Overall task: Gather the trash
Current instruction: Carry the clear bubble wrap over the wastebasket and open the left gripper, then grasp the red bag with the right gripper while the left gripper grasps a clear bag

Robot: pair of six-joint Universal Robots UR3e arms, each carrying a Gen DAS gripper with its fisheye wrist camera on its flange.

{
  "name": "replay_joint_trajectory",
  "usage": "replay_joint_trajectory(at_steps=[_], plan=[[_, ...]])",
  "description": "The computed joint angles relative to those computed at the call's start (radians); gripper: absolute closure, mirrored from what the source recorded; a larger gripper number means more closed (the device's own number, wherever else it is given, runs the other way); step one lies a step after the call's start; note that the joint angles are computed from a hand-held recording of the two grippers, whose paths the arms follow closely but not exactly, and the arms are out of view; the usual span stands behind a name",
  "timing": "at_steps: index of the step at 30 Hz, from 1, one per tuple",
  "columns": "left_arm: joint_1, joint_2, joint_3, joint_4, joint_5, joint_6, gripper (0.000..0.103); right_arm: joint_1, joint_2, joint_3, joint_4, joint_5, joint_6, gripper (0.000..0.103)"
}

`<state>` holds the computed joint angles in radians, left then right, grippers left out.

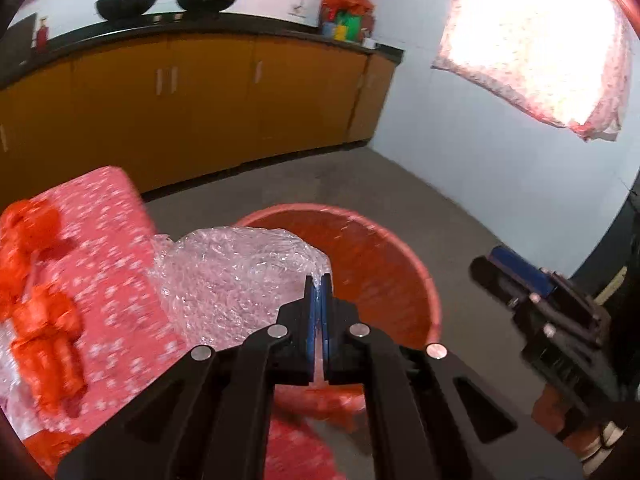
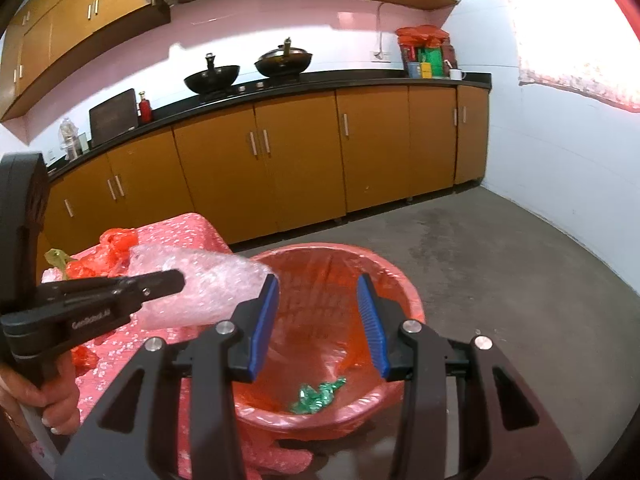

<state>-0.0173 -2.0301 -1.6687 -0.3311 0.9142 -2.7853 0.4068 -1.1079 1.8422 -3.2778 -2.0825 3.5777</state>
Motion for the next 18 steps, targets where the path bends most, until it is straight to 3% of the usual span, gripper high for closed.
replay_joint_trajectory(at_steps=[5, 8, 9, 10, 18], plan=[[-0.034, -0.046, 0.081, -0.05, 0.002, -0.025, 0.097, -0.016, -0.037, 0.06, -0.018, -0.008, 0.004, 0.062], [-0.032, -0.067, 0.111, -0.063, 0.021, -0.035, 0.079, -0.023, -0.049, 0.085, -0.028, -0.011, 0.011, 0.062], [-0.03, -0.071, 0.111, -0.052, 0.024, -0.042, 0.066, -0.024, -0.052, 0.092, -0.03, -0.011, 0.014, 0.062], [-0.029, -0.07, 0.105, -0.041, 0.026, -0.046, 0.06, -0.025, -0.054, 0.097, -0.032, -0.01, 0.016, 0.062], [0.005, -0.017, 0.024, 0.047, 0.062, -0.06, 0.06, -0.009, -0.046, 0.071, -0.026, -0.013, 0.001, 0.062]])
